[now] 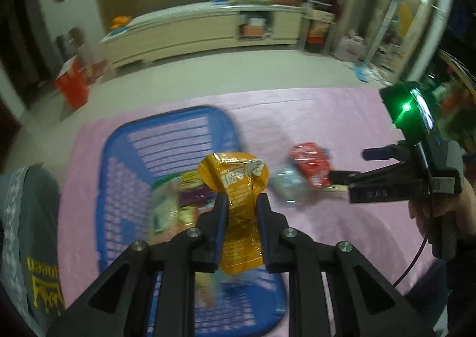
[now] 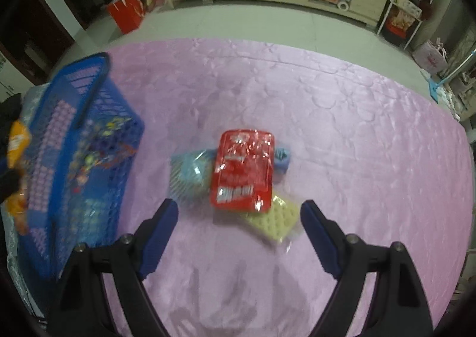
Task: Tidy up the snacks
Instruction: 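Carry the yellow pouch to the basket with the left while the right grasps the red square pouch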
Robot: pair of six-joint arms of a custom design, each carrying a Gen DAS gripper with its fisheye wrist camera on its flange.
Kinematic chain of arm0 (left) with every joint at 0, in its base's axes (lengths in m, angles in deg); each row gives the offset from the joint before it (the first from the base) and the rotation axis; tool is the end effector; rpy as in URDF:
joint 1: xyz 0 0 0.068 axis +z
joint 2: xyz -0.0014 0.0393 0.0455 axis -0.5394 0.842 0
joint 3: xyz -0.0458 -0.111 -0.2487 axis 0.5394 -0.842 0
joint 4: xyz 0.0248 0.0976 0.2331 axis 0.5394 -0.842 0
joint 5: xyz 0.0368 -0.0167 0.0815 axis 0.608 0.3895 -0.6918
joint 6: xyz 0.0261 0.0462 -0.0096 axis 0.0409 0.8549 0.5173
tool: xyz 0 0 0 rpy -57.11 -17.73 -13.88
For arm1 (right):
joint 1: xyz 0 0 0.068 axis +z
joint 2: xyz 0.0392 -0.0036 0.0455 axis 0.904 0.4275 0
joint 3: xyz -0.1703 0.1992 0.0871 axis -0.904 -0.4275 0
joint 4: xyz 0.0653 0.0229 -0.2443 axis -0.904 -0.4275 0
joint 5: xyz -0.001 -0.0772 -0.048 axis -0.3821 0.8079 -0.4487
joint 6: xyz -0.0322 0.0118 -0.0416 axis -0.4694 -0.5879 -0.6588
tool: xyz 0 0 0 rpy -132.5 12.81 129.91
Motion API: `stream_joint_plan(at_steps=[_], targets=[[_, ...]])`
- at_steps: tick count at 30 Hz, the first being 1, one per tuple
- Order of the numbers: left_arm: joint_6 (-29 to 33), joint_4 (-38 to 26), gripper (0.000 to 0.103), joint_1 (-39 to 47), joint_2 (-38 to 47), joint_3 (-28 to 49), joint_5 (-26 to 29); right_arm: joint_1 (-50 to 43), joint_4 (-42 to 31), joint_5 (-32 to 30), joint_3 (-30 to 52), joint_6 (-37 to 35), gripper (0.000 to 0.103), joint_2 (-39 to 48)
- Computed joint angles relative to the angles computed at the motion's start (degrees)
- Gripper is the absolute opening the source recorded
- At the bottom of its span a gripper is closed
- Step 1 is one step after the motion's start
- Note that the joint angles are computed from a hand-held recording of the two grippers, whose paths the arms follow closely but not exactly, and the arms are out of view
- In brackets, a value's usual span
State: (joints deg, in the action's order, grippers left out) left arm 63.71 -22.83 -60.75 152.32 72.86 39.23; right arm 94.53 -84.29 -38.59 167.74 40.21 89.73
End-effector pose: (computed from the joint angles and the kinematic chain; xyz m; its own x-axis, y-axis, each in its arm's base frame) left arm 0.2620 -0.1365 0.2590 -0.8000 0.2105 -0.5618 0.2778 0.9600 -0.0360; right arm 0.3347 0.1892 0.2204 -0.9289 -0.1256 -0.3484 -0.1571 0.9856 0.0634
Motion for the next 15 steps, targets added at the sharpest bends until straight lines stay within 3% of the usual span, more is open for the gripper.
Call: stream_joint_plan(at_steps=[8, 15], targets=[[0.0, 2.0, 0.019, 7.5, 6.1, -0.5, 1.9, -1.9, -0.5, -0.8, 7.9, 3.0, 0.087, 11.1], [0.4, 2.9, 0.020, 7.9, 11.2, 1.8, 2.2, -2.3, -3.1, 0.0, 14.4, 3.2, 0.087, 17.9]])
